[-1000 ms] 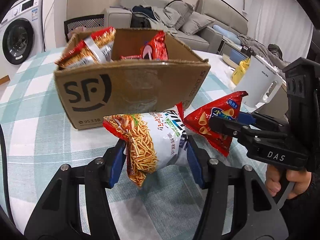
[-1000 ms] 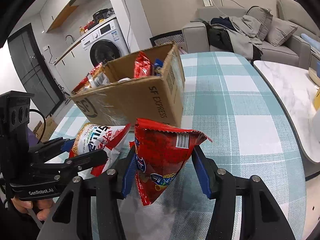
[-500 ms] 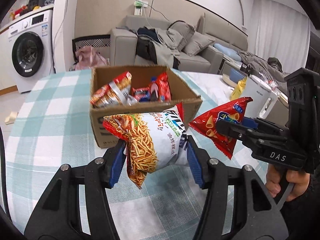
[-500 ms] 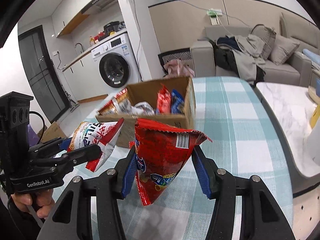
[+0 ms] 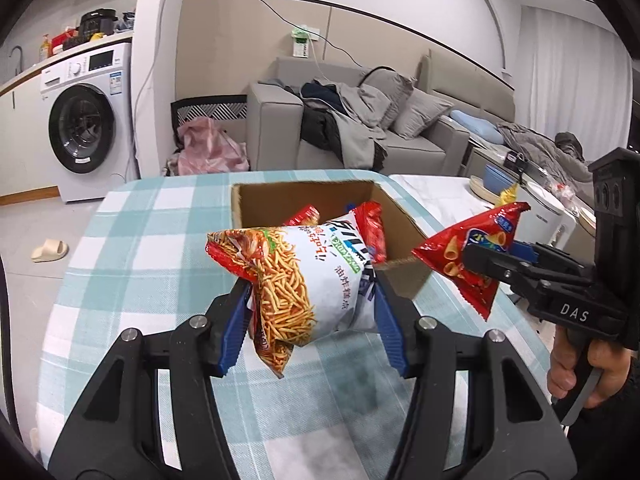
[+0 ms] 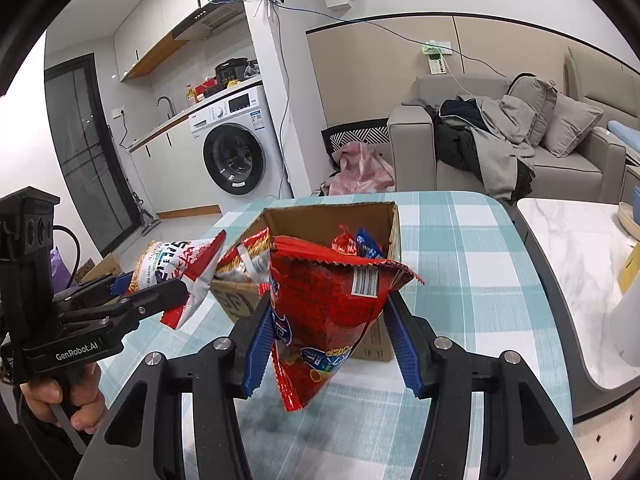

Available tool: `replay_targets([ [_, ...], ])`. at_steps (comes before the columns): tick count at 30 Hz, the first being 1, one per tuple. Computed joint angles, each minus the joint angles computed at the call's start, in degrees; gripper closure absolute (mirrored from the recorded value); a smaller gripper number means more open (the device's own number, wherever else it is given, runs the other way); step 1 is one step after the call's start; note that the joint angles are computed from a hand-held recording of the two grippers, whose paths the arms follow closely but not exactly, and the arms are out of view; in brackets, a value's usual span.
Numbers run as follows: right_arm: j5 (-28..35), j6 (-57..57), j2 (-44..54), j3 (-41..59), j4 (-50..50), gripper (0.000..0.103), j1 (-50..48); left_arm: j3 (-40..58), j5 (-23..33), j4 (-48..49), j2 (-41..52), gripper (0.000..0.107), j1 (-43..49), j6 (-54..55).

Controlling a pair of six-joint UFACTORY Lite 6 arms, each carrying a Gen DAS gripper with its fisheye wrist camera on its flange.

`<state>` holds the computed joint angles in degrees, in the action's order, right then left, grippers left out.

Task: Organize snacks
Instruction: 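Lift and carry noodle bag over box with left tool while right tool carries red bag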

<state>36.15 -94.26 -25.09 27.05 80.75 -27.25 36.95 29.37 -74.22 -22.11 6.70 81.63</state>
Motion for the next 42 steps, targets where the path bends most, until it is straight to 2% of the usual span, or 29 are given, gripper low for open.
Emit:
replay_targets([
  [7,-3.7,-2.2,7.1,5.4,4.7,0.049,4.8,6.2,-2.8,-1.5,8.3,0.053,-1.2,1.1],
  [14,-7.7,-5.4,13.4,9.9,9.9,0.049,9.4,13.2,-6.1,-6.8,17.6,0.053,-4.6,5.3],
  [23,-10.5,-12.1,23.2,16.2,18.0,0.049,13.0,21.7,-8.9,-11.1,28.4,0.053,-8.0,9.1],
  [30,-10.7,-13.1,30.4,21.7,19.5,0.049,13.9,27.2,-10.1,-14.7,34.8,0.053,-9.8,12.8],
  [42,-10.6,-15.0,37.2,26.7,20.6,0.050,14.7,40.0,-11.1,-14.3,47.4,0.053,-12.3,11.5],
])
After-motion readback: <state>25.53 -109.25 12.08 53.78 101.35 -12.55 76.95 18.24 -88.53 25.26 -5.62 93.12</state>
